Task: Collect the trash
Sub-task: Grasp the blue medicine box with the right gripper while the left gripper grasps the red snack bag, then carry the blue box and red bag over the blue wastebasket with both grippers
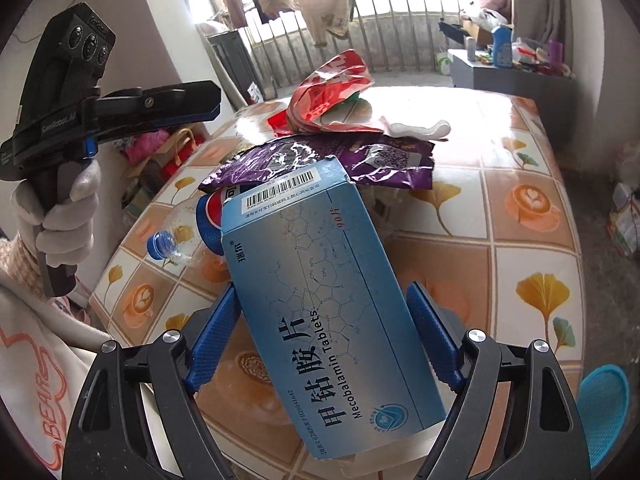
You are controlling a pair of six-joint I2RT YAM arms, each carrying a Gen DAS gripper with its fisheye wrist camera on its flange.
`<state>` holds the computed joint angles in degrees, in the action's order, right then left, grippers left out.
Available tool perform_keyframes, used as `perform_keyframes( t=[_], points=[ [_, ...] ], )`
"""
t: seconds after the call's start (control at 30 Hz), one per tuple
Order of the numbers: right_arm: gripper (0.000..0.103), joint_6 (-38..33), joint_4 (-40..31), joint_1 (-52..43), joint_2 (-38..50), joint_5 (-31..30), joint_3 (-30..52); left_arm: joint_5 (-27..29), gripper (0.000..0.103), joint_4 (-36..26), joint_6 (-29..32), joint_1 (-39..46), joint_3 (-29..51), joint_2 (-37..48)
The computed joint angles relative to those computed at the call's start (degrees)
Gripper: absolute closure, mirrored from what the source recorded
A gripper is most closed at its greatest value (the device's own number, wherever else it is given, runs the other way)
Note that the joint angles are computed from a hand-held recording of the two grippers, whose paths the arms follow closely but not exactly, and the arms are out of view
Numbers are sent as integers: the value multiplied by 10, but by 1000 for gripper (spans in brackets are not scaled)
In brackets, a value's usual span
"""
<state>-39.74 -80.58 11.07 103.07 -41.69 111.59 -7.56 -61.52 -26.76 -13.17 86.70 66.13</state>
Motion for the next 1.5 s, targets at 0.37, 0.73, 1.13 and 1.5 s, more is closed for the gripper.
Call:
perform_keyframes(
  t=[0.37,0.73,1.13,1.5],
  points=[
    [25,239,142,-79,-27,41,-64,-143,41,-48,-15,-26,123,200],
    [28,321,178,-61,10,70,-53,-270,77,-85,-36,-49,85,168],
    [28,323,205,-72,-10,61,-78,-504,98,18,231,-136,70,82],
    [30,319,222,-75,-28,52,-98,-635,98,860,1059,-215,-223,-36]
  ],
)
